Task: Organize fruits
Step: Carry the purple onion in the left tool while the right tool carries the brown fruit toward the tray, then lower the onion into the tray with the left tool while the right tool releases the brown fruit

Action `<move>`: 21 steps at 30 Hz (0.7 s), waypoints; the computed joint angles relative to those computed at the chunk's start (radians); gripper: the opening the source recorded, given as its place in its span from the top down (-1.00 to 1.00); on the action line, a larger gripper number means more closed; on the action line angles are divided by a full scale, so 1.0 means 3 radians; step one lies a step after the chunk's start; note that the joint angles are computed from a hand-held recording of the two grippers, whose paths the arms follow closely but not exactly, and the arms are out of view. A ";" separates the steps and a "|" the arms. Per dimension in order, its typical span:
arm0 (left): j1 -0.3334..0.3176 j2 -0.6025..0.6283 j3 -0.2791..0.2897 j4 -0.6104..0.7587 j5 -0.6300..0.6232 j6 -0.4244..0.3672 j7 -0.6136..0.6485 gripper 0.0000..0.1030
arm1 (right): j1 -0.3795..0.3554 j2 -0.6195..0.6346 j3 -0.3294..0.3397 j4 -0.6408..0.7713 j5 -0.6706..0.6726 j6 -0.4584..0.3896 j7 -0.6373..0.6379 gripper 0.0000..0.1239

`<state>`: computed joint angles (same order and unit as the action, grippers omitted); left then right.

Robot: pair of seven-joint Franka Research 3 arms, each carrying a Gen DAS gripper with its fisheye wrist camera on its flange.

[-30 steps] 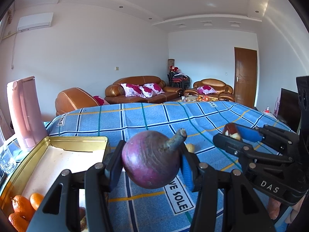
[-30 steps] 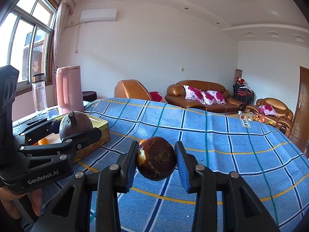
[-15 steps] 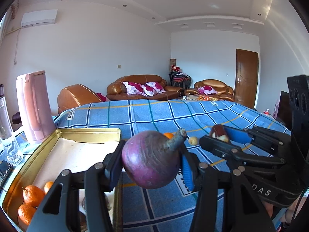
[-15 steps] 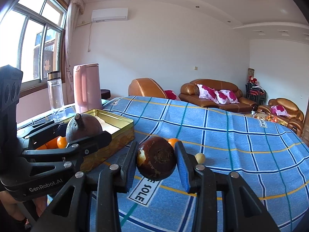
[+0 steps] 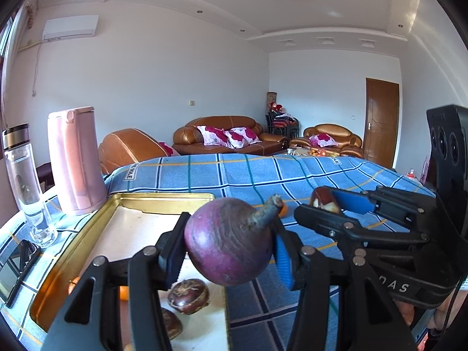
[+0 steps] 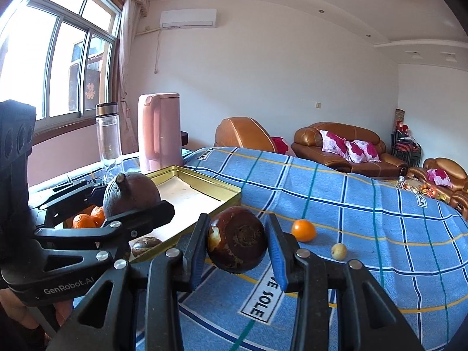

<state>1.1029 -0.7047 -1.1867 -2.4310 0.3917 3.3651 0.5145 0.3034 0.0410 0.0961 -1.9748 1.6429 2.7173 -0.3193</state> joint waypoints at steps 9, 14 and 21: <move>-0.0202 -0.0079 0.0249 -0.0196 -0.0005 -0.0114 -0.0015 -0.05 | 0.0067 -0.0012 0.0052 0.0035 -0.0124 -0.0061 0.0106 0.35; -0.0283 -0.0107 0.0385 -0.0310 0.0025 -0.0158 -0.0058 -0.05 | 0.0125 -0.0016 0.0080 0.0030 -0.0193 -0.0068 0.0122 0.35; -0.0358 -0.0127 0.0517 -0.0403 0.0084 -0.0225 -0.0116 -0.05 | 0.0187 -0.0005 0.0112 0.0041 -0.0265 -0.0084 0.0150 0.35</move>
